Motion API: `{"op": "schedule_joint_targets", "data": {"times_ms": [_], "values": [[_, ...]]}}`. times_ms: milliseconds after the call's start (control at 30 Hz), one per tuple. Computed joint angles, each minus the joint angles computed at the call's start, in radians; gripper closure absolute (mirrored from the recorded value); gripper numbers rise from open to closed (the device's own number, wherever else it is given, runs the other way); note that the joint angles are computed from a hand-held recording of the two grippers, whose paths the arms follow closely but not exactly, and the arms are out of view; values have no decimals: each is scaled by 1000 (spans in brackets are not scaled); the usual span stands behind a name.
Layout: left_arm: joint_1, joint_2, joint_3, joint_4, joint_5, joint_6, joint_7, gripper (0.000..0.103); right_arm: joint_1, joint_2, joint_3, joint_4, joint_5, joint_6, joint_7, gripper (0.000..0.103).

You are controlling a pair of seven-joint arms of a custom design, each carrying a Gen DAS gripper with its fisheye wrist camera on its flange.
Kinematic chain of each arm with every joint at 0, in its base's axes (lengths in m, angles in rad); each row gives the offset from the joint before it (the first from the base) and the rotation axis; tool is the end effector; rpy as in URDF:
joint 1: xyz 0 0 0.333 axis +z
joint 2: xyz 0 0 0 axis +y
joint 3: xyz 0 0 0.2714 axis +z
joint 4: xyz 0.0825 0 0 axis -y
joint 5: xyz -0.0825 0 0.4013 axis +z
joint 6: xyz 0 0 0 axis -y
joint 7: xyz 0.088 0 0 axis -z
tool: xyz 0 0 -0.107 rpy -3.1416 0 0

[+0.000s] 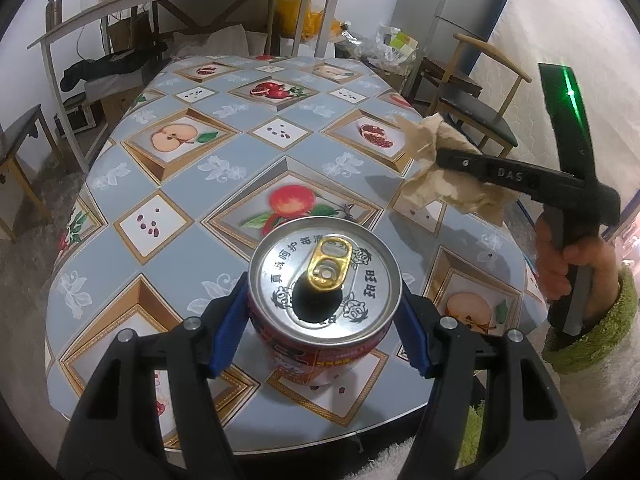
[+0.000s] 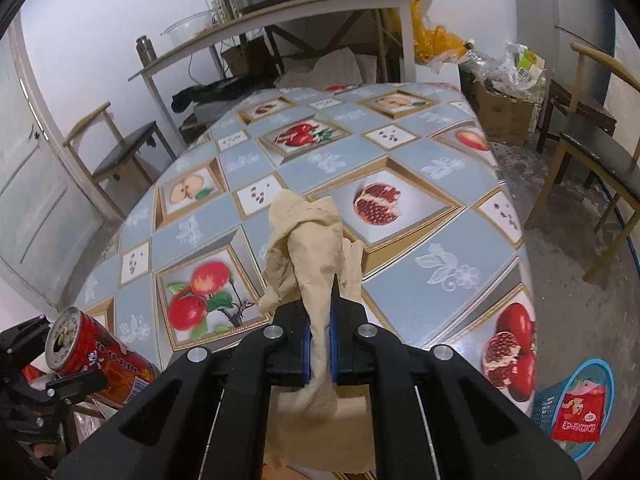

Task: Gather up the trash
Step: 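Lift the napkin with the right tool while the left tool carries the can toward the wastebasket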

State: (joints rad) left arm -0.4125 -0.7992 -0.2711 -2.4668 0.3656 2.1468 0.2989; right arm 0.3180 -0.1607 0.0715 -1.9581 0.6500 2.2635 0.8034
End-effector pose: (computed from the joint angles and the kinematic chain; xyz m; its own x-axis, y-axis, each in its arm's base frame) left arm 0.3142 -0.2532 0.5642 0.4032 -0.8947 0.1922 -0.6638 -0.4306 -0.6115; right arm 0.5257 0.2350 0.5531 0.7841 -0.5905 -0.1911 -0.5563 -0.5323 -0.6381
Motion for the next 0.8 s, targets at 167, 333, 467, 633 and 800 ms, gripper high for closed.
{"op": "schedule_joint_targets", "data": {"times_ms": [167,333,467,633,800], "values": [[6,24,-3,33,13,5,16,40,-16,-30,-27,-3,55,2,-12,96],[21,72,7,89,38,71,69,40,-59,-68,-65,0,96,27,-1,96],[37,178,23,186,51,161,159,40,-130,-111,-118,-4,112,84,37,96],[44,396,34,387,18,275,313,40,-232,-150,-167,-37,71,171,106,96],[46,654,18,647,-51,325,454,40,-337,-152,-207,-88,-1,211,203,96]]}}
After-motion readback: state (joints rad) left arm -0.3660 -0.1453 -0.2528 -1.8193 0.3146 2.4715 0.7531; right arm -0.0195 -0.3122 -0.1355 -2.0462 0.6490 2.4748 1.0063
